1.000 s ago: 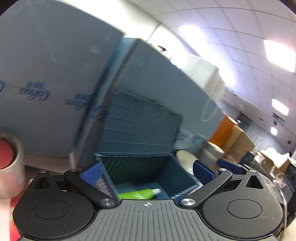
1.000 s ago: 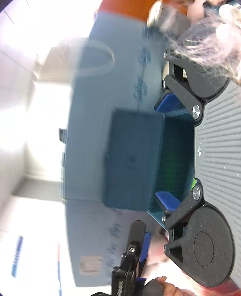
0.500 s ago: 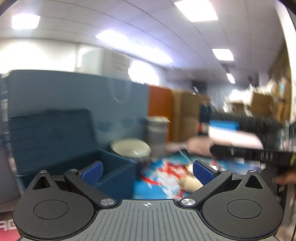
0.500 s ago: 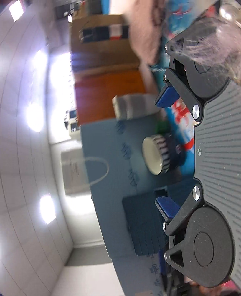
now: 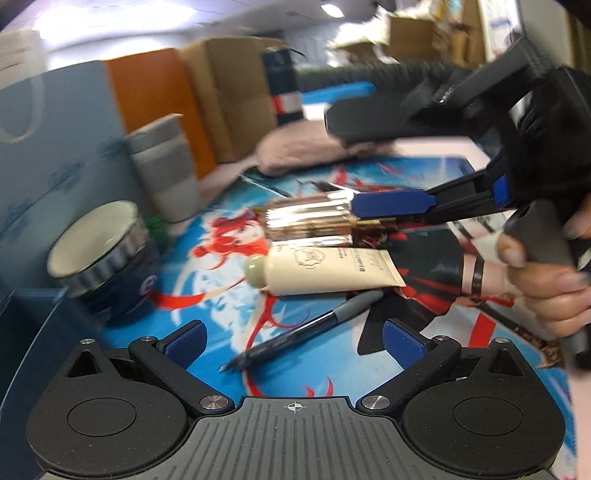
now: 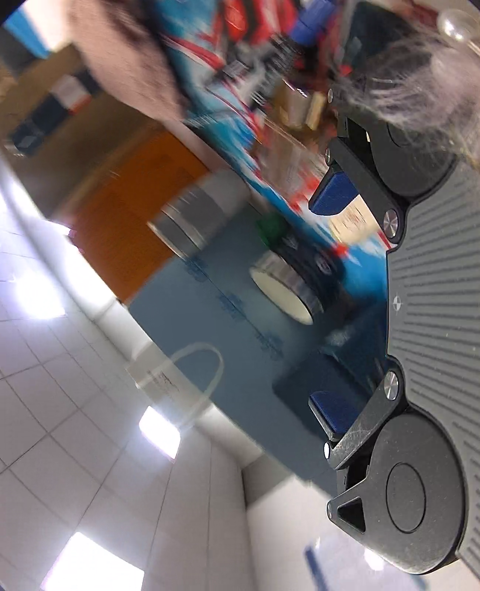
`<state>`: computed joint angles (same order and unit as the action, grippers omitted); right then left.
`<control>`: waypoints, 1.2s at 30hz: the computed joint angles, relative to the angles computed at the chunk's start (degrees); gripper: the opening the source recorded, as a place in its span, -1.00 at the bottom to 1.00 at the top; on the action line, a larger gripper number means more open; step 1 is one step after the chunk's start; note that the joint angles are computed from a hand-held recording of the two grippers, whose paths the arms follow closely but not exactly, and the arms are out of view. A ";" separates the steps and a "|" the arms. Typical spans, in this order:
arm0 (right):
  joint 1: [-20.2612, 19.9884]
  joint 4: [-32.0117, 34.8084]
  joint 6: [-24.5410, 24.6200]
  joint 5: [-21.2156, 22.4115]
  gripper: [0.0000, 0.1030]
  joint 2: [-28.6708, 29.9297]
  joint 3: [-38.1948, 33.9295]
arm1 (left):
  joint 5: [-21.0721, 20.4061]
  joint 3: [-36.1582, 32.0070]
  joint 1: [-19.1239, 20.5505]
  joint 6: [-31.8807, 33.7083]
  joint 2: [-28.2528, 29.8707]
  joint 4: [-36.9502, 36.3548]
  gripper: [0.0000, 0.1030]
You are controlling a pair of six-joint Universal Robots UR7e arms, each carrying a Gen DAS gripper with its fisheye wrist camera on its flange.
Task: Organize rigid objects
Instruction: 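Lower the left gripper onto the black marker and close on it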
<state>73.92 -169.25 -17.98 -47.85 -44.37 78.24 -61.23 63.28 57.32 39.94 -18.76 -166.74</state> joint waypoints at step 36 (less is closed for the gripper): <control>-0.98 9.54 8.67 0.75 0.99 1.40 -4.29 | 4.63 6.84 -2.31 -9.24 -6.76 8.08 -0.76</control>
<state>72.94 -159.71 -9.31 -47.11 -42.97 73.96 -56.60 70.12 55.01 30.70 -25.52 -158.66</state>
